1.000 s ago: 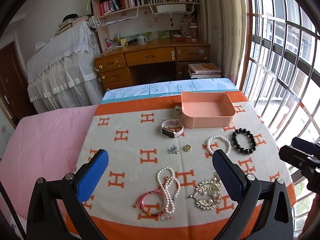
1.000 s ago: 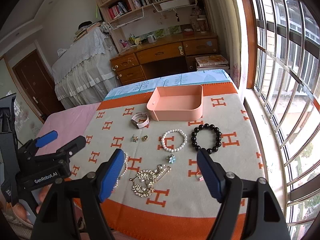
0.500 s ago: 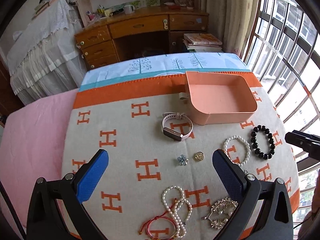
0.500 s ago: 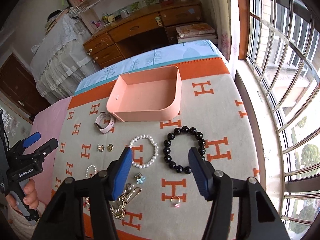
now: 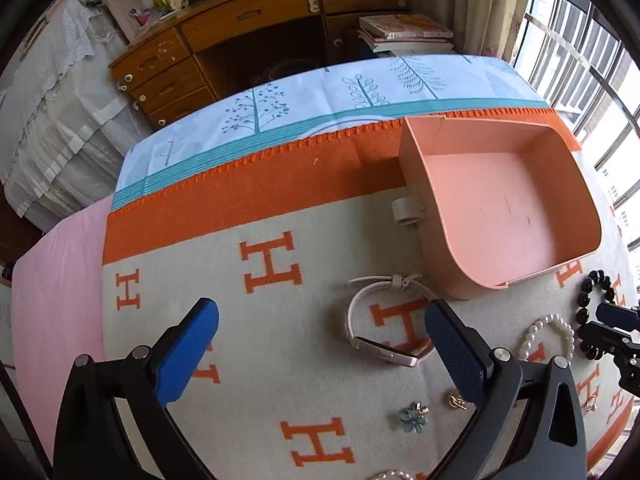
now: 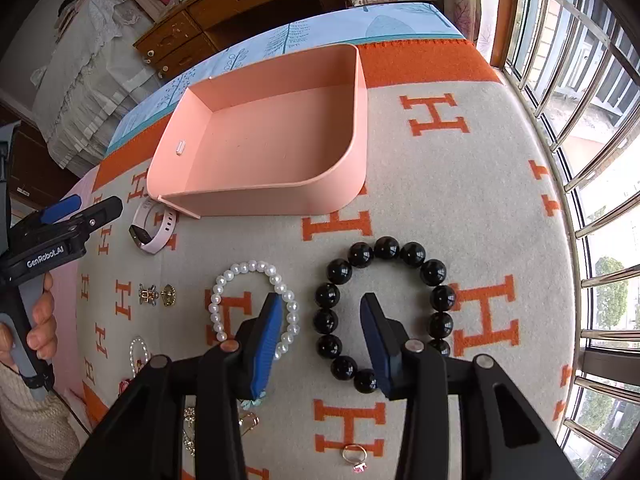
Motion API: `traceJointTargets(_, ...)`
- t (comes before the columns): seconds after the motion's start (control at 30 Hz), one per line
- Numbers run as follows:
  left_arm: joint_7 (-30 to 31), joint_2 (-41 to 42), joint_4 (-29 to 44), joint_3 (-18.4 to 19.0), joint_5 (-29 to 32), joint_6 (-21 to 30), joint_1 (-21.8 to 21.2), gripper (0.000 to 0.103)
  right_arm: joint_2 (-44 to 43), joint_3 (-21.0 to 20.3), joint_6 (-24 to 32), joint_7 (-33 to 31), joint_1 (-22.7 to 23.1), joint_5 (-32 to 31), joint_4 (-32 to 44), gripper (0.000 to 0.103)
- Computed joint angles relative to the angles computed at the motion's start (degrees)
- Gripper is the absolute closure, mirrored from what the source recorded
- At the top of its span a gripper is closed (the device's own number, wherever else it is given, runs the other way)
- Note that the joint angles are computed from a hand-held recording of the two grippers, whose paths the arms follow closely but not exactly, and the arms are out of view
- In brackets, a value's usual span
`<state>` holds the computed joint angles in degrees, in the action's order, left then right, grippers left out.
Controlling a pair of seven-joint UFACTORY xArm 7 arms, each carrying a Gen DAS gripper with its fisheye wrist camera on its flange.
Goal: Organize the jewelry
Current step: 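Grasp the white-strap watch with the left tool while the right tool grasps the black bead bracelet, then carry the watch into the pink tray and open the left tool while the right tool drops the bracelet in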
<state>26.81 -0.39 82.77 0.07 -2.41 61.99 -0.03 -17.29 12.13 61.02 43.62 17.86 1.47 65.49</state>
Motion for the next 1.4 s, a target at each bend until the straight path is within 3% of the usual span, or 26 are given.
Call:
traceJointTargets(0.17,-1.3,4.5,2.8,-0.1,1.7,3.2,0.0,0.017,1.9,-0.4,1.0,-0.6,0.0,0.4,0.8,0.076)
traceJointTargets(0.3,-2.3,6.9,4.9,0.0,0.8,6.3,0.4,0.045,2.9,0.2,1.5,0.2,-0.1,-1.9,1.6,0.084)
traceJointTargets(0.37,-2.1,7.5,6.0,0.0,-1.2,8.0,0.9,0.065,3.8,0.4,2.0,0.7,0.0,-2.9,2.7,0.088)
traceJointTargets(0.43,-3.2,8.0,7.3,0.1,-2.0,10.3,1.2,0.098,3.9,0.5,1.8,1.1,0.1,-3.6,2.8,0.088)
traceJointTargets(0.5,-5.6,7.0,5.9,0.0,0.4,8.9,0.7,0.099,3.7,0.5,1.3,1.3,0.3,-4.0,2.3,0.088)
traceJointTargets(0.77,-7.9,0.4,0.7,0.4,0.7,5.3,1.0,0.100,1.1,0.6,-0.3,2.4,0.5,-4.3,-0.2,0.088)
traceJointTargets(1.07,-4.6,-7.0,-3.6,1.7,-1.3,1.2,2.2,0.100,-1.8,1.8,-0.2,3.5,0.1,-6.0,-0.6,0.088)
traceJointTargets(1.4,-1.7,-12.0,-4.3,2.0,-3.6,1.3,1.2,0.100,-3.4,3.4,1.0,3.9,-0.1,-8.9,3.1,0.088)
